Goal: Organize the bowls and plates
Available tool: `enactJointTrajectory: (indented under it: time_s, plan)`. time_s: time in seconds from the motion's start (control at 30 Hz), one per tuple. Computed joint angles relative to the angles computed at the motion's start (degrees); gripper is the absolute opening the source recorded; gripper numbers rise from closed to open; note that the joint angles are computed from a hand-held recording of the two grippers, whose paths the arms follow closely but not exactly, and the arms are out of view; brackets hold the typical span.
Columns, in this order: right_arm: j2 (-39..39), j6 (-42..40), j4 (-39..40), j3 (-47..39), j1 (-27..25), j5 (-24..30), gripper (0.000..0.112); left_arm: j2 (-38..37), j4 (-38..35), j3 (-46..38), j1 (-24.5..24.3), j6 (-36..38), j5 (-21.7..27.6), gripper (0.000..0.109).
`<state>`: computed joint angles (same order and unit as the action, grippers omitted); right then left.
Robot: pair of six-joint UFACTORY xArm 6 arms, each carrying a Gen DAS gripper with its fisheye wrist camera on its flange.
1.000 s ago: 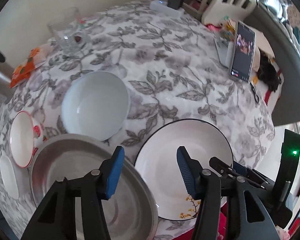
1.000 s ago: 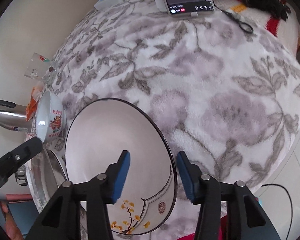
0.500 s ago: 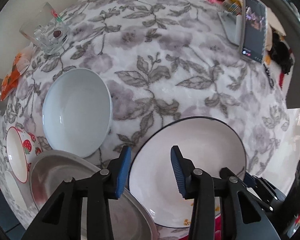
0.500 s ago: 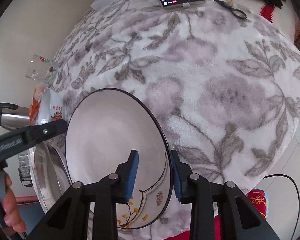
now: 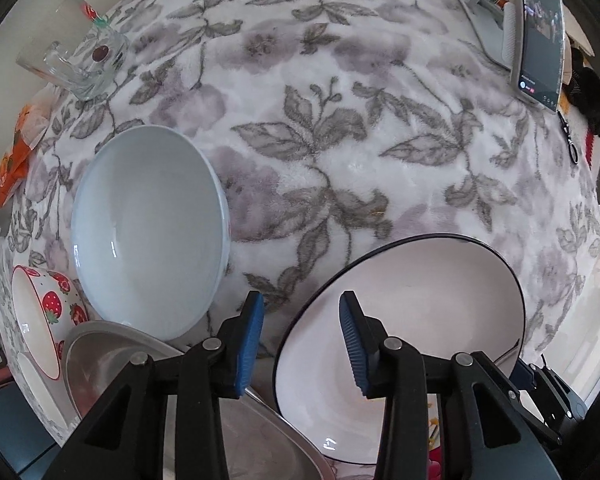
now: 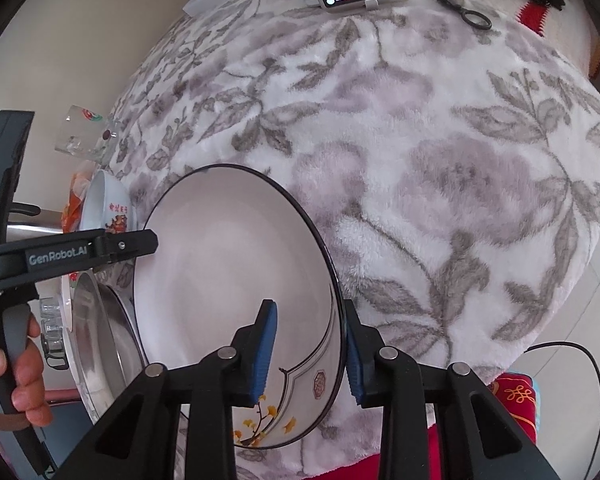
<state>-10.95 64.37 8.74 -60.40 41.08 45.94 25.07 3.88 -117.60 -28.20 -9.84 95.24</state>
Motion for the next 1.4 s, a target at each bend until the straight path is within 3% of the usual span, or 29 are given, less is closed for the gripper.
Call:
enactJointTrajectory:
  time_s: [0.5,0.87,1.4]
  plan:
    - [-1.8,1.5,0.9,2.3,0.5,-1.9,0.029,0.9,-1.4,2.5,-0.3,0.9,-1.7,0.041]
    - [-2.0,1.8,0.5,2.7,1.1,-2.0,0.028,3.5,-1.8,-0.2,-1.6,0.8,-1.1,0.041]
    - [-3.4,1.8,1.2,4.7,-0.7,-5.8,0.028,-2.0,-4.1,5.8,-1.5,0.4,-5.2,0.040]
